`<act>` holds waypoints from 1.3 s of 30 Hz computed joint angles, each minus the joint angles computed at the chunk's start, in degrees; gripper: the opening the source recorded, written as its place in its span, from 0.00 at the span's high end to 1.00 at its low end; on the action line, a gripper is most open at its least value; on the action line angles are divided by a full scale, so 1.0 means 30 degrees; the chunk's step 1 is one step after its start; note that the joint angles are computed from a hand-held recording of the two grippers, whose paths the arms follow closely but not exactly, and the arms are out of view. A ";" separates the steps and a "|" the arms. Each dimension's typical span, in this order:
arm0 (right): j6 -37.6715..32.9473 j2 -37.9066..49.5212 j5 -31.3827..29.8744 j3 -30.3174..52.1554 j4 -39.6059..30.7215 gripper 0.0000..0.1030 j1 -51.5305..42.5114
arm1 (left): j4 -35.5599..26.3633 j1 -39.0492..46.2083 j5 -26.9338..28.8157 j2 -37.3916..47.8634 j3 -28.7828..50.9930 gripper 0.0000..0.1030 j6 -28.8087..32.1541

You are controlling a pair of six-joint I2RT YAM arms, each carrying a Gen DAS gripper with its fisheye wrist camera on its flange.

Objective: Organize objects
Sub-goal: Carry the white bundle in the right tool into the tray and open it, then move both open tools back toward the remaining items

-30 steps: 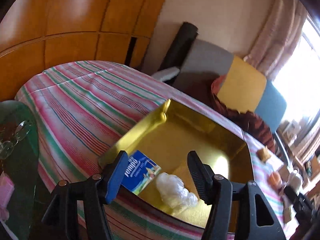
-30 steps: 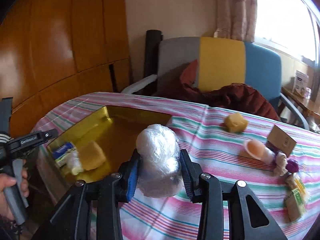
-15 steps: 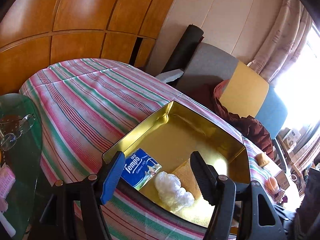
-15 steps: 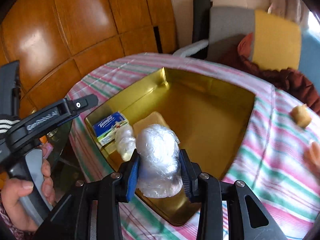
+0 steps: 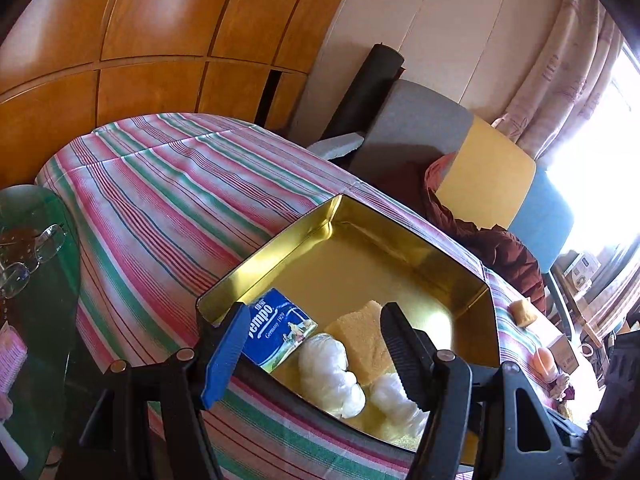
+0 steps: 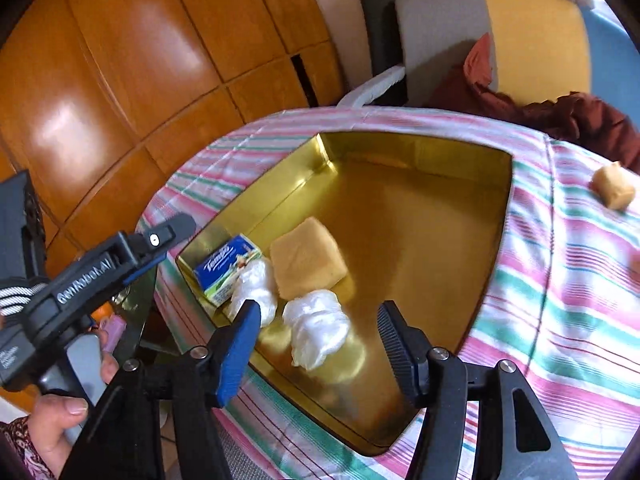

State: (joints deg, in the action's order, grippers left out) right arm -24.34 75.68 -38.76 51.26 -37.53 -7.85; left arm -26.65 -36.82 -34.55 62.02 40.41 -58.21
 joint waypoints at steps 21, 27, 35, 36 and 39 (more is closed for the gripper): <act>-0.0049 -0.1360 0.2437 -0.0062 0.1378 0.35 -0.3957 | 0.2569 -0.2963 0.1375 0.2473 0.1073 0.33 0.3245; -0.1053 0.0137 0.2466 0.0741 0.1595 0.34 -0.6765 | 0.3501 -0.4376 0.1787 0.3343 0.1628 0.33 0.4687; -0.3474 0.3119 0.2798 0.2583 0.1753 0.34 -1.1061 | 0.3652 -0.6034 0.2346 0.5404 0.3142 0.33 0.5713; -0.3762 0.3550 0.2862 0.2961 0.1754 0.34 -1.1569 | 0.3584 -0.6238 0.2349 0.5685 0.3361 0.33 0.5716; -0.4779 0.4820 0.3119 0.4205 0.1890 0.33 -1.3055 | 0.3257 -0.6662 0.2573 0.6466 0.4032 0.33 0.5745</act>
State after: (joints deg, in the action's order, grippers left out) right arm -38.68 90.14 -29.41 63.87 -31.86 -47.02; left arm -16.87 -56.80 -26.83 81.42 52.51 -40.98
